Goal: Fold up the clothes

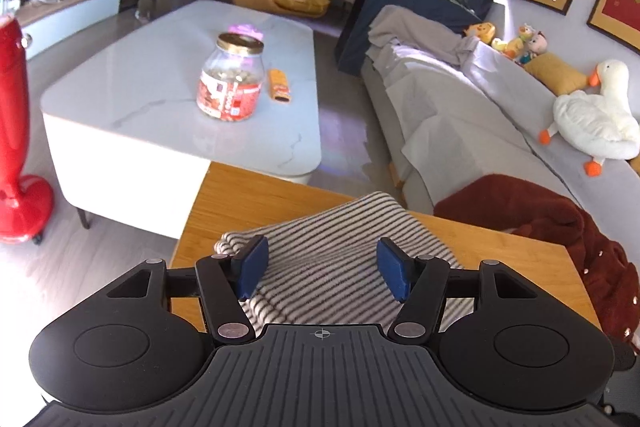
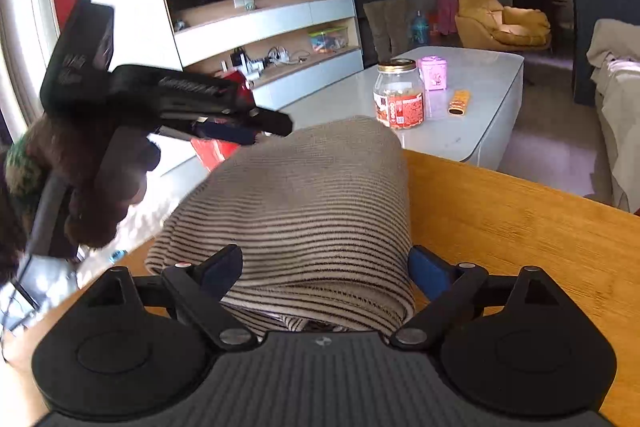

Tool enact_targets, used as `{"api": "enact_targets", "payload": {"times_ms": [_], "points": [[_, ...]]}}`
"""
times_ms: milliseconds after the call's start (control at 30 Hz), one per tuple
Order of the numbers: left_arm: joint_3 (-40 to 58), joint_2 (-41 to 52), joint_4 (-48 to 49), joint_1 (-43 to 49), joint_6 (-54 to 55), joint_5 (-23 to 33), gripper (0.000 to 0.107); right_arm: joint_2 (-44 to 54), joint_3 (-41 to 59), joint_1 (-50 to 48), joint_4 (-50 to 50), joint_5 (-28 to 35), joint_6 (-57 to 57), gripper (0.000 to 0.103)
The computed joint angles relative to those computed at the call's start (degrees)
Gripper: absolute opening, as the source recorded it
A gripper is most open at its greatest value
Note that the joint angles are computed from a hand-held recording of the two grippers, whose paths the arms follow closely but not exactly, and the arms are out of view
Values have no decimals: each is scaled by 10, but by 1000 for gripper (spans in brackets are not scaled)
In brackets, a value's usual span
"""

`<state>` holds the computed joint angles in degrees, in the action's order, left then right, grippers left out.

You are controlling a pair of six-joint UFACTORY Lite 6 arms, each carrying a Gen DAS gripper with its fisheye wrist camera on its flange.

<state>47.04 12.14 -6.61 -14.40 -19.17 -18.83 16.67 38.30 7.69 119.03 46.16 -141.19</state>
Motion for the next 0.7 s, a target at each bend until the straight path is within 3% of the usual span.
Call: {"api": "enact_targets", "payload": {"times_ms": [33, 100, 167, 233, 267, 300, 400, 533, 567, 633, 700], "points": [[-49, -52, -52, -19, 36, -11, 79, -2, 2, -31, -43, 24, 39, 93], [-127, -128, -84, -55, 36, -23, 81, 16, 21, -78, -96, 61, 105, 95], [-191, -174, -50, -84, -29, -37, 81, 63, 62, -102, -123, 80, 170, 95], [-215, -161, -21, -101, -75, -54, 78, 134, 120, -102, -144, 84, 239, 94], [-215, -138, -7, -104, -90, -61, 73, 168, 152, -95, -164, 80, 282, 80], [-213, -111, 30, -100, -129, -77, 68, 179, 163, -89, -174, 79, 302, 58], [-215, -61, 59, -93, -156, -139, 68, 145, 126, -78, -150, 90, 266, 52], [-218, -37, 16, -108, -119, -183, 68, 128, 112, -49, -94, 5, 181, 53], [-221, -35, 5, -113, -121, -192, 68, 131, 111, -45, -76, -10, 158, 62], [-227, -32, -22, -125, -120, -209, 70, 131, 100, -52, -62, -1, 145, 64], [-214, -32, -120, -167, -60, -194, 72, 98, 68, -44, -26, -22, 124, 77]]}}
